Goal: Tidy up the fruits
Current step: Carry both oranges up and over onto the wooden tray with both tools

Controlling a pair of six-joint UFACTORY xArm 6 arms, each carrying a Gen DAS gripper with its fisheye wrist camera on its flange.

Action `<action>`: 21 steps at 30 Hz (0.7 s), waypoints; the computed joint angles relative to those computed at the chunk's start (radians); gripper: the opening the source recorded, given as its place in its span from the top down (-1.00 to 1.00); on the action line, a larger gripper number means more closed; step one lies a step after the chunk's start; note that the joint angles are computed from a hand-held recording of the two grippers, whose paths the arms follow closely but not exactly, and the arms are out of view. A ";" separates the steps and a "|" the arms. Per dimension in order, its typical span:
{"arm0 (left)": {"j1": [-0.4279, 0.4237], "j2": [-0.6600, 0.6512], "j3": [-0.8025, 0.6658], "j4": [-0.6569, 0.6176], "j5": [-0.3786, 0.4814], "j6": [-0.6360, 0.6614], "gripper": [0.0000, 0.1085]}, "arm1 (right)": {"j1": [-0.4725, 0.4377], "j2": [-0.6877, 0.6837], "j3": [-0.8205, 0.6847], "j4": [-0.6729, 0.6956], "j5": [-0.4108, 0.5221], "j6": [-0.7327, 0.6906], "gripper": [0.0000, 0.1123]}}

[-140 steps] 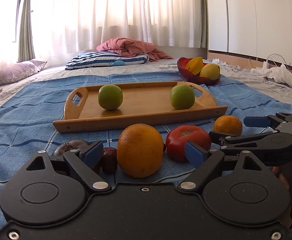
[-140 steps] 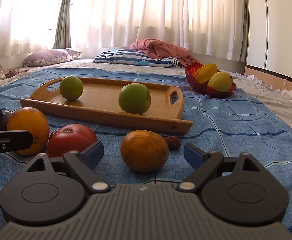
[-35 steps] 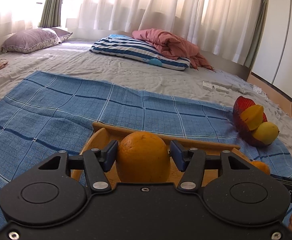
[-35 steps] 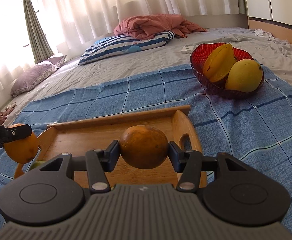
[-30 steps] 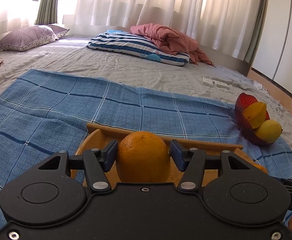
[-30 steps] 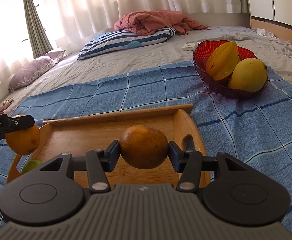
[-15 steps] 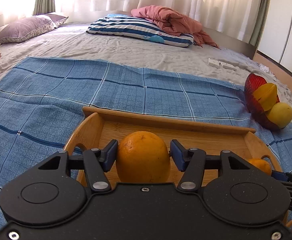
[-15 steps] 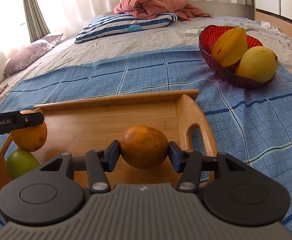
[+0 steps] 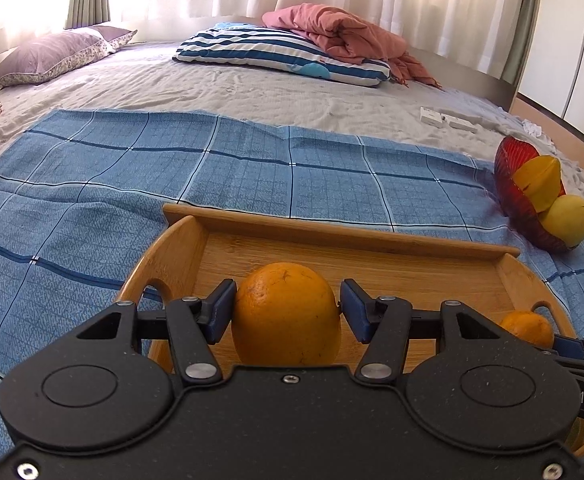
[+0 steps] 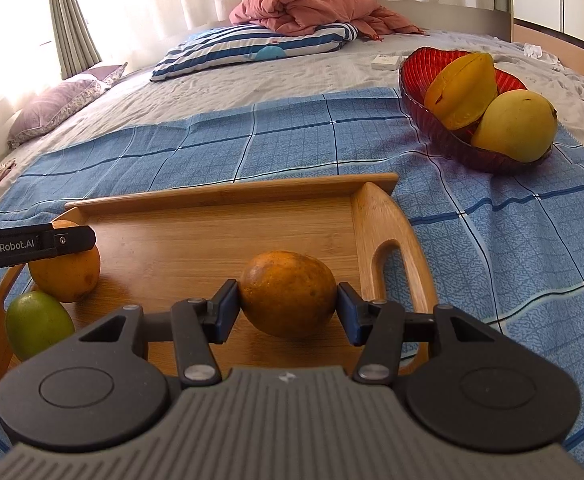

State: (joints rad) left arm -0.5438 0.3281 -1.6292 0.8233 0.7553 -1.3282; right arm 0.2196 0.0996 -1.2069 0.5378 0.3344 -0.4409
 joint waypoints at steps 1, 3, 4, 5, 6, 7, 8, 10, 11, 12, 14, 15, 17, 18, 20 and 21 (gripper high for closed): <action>0.000 0.000 0.000 0.001 -0.001 0.001 -0.01 | 0.000 0.000 0.000 -0.001 0.000 -0.002 0.01; 0.000 0.000 0.001 0.004 -0.003 0.001 -0.01 | 0.000 -0.001 0.001 -0.002 0.001 -0.001 0.01; 0.000 -0.001 0.003 0.006 -0.004 0.003 -0.01 | 0.000 -0.001 0.001 -0.002 0.001 -0.001 0.01; -0.001 -0.001 0.004 0.005 -0.005 0.007 -0.01 | 0.000 -0.001 0.001 0.000 0.000 -0.003 0.00; -0.001 -0.001 0.004 0.004 -0.006 0.010 -0.02 | 0.000 -0.001 0.001 0.002 0.001 -0.003 -0.03; -0.001 -0.002 0.004 0.001 -0.006 0.012 -0.02 | -0.001 -0.002 0.001 0.003 0.002 -0.002 -0.04; -0.001 -0.004 0.006 -0.003 -0.007 0.017 -0.02 | -0.001 -0.004 0.003 -0.001 0.003 0.005 -0.10; 0.002 -0.013 0.018 -0.009 -0.015 0.017 -0.04 | -0.002 -0.008 0.006 -0.005 0.006 0.006 -0.24; 0.002 -0.018 0.024 -0.006 -0.015 0.014 -0.04 | -0.002 -0.009 0.008 -0.006 0.007 0.001 -0.24; 0.001 -0.022 0.027 0.005 -0.010 0.007 -0.04 | -0.002 -0.011 0.010 -0.007 0.006 -0.005 -0.24; -0.002 -0.027 0.028 0.017 0.009 0.005 -0.07 | -0.003 -0.017 0.016 -0.008 0.005 -0.007 -0.24; -0.003 -0.028 0.027 0.008 0.017 0.014 -0.12 | -0.005 -0.018 0.016 -0.004 0.009 -0.009 -0.24; -0.002 -0.036 0.037 -0.014 0.023 0.027 -0.20 | -0.008 -0.023 0.016 0.008 0.021 -0.014 -0.24; -0.003 -0.043 0.045 -0.012 0.025 0.022 -0.23 | -0.009 -0.023 0.012 0.005 0.032 -0.011 -0.25; -0.006 -0.058 0.065 -0.003 0.028 0.012 -0.31 | -0.012 -0.027 0.011 -0.011 0.044 0.005 -0.25; -0.007 -0.067 0.076 0.000 0.028 0.008 -0.35 | -0.012 -0.029 0.013 -0.010 0.045 0.003 -0.28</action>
